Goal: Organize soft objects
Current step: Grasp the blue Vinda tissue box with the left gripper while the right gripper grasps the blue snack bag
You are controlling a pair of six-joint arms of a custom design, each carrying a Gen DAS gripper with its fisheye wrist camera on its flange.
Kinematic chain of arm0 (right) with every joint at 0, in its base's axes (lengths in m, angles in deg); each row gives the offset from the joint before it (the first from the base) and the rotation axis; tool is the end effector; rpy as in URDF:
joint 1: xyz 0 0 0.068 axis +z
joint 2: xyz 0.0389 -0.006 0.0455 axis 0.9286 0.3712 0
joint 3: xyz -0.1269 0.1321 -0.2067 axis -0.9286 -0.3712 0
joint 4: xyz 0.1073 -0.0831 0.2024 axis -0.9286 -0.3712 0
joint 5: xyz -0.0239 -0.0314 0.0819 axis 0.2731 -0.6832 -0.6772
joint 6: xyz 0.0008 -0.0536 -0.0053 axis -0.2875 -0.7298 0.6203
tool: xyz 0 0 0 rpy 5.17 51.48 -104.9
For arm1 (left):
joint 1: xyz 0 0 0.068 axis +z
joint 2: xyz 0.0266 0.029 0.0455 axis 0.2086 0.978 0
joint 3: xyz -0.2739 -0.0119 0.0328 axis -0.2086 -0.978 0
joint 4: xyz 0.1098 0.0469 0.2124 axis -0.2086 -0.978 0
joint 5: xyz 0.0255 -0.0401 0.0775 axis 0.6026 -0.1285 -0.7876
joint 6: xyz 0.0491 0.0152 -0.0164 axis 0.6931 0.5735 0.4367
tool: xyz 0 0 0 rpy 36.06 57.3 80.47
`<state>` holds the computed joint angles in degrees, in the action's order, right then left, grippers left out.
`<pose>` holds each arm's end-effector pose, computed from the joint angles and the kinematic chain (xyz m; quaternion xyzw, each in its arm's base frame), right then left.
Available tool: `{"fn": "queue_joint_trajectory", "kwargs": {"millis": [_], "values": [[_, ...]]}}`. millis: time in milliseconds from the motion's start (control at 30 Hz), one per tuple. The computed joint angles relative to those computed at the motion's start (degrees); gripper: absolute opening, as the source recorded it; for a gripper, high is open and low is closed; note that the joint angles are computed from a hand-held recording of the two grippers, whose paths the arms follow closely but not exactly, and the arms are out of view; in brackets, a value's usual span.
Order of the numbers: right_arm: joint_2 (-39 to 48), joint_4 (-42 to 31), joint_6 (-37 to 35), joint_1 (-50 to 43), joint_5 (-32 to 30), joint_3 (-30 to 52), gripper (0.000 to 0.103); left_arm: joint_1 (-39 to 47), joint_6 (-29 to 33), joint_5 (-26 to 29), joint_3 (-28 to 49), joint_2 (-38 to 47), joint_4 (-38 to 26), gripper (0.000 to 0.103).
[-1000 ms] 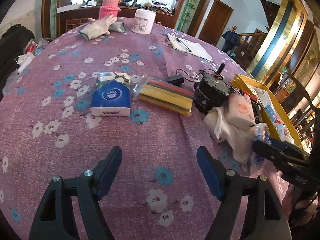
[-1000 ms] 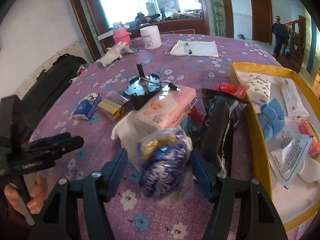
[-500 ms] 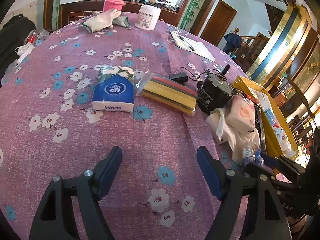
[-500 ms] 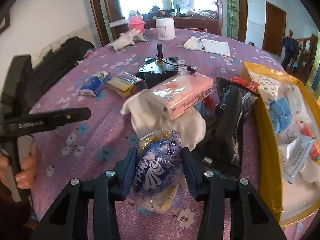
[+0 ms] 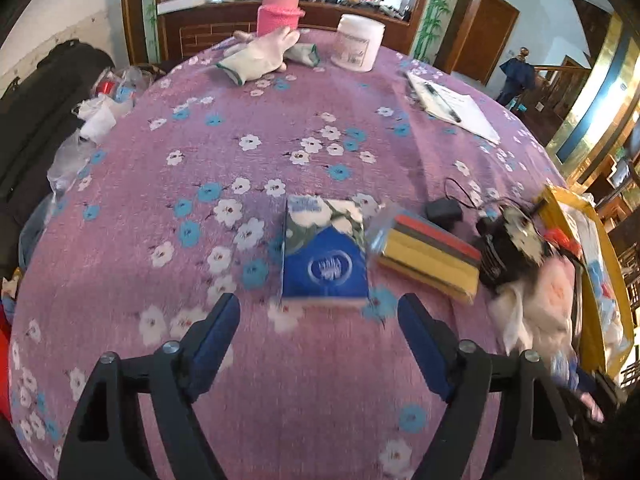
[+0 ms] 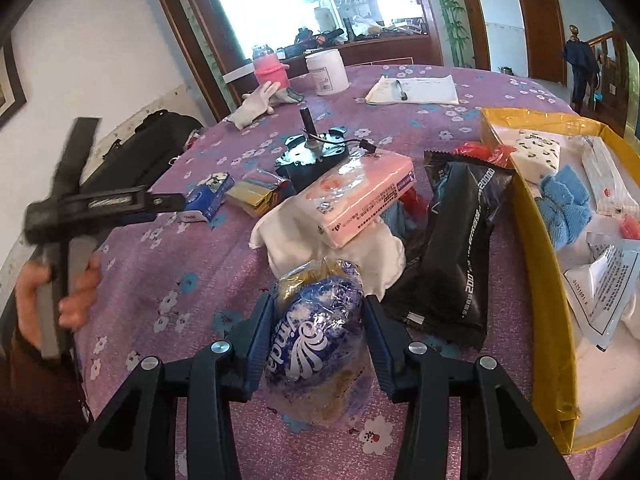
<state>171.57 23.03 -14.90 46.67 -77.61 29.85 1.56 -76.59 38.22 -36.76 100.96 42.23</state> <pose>0.2167 -0.0584 0.0176 -0.2161 0.8876 0.2452 0.3246 0.2290 -0.0382 0.0528 -0.1537 0.9460 -0.0372 0.2828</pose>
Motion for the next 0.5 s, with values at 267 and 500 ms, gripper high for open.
{"fn": "queue_joint_trajectory", "kwargs": {"millis": [267,500], "values": [[0.01,-0.38,-0.74,-1.02,-0.92,0.00,0.049,1.68,1.08,-0.87,9.31,7.23,-4.84,0.081],[-0.16,-0.11,-0.82,-1.20,-0.74,-0.28,0.049,2.28,2.04,-1.78,12.20,11.78,-3.48,0.052]]}}
